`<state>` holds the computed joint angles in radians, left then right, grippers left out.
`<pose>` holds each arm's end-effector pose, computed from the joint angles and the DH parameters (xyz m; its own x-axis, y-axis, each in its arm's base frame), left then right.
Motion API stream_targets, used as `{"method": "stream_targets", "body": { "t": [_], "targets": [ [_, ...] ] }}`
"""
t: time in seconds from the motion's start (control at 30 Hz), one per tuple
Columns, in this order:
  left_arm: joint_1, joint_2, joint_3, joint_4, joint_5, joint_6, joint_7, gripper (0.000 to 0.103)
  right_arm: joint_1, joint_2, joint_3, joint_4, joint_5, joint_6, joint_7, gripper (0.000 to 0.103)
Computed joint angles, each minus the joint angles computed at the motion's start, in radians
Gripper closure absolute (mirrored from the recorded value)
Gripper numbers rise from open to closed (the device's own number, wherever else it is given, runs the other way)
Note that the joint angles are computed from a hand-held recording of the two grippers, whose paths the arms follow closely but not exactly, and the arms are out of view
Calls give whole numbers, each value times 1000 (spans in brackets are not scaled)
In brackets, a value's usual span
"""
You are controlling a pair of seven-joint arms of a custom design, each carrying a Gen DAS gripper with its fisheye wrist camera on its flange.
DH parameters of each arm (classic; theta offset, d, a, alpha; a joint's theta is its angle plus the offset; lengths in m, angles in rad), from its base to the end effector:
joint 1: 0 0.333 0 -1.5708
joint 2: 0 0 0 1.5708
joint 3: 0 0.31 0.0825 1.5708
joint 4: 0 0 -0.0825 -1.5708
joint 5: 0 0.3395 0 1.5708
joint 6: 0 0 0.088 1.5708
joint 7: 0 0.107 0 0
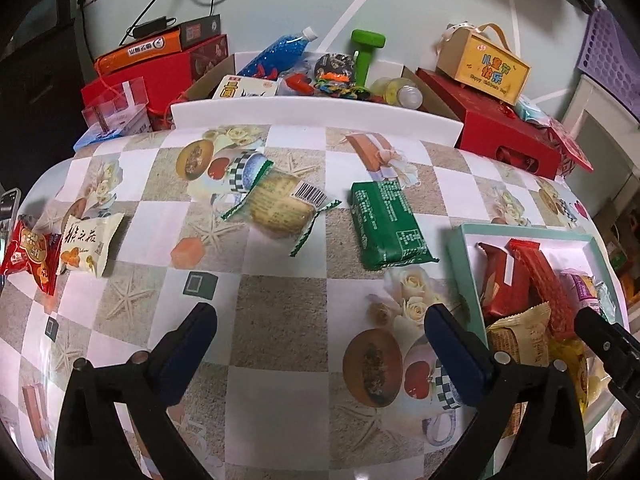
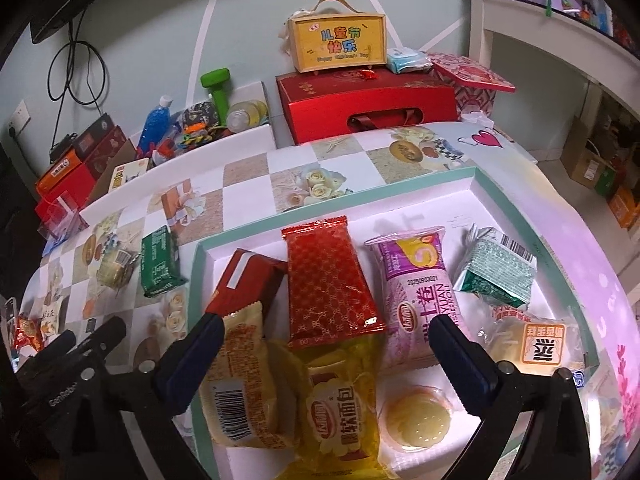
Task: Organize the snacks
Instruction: 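Withdraw both open tools from the tray, then move the left tool to the red chip bag while the right tool reaches the white pastry bag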
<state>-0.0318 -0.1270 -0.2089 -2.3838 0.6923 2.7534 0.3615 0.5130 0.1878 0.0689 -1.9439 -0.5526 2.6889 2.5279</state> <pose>0.4597 -0.1418 0.4383 0.3417 -0.9351 0.0935 -0.7421 -0.3295 -0.5837 0.4924 0.3414 0.4635 0.0830 -0.9920 -0.0952 -0.8019 -0.0098 -0.5974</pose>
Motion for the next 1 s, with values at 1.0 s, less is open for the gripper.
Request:
{"method": "stream_targets", "body": {
  "t": [1.0],
  "targets": [
    [206, -179, 33, -152, -21, 181, 160, 0, 77, 91, -1, 111, -114, 50, 65, 0]
  ]
}}
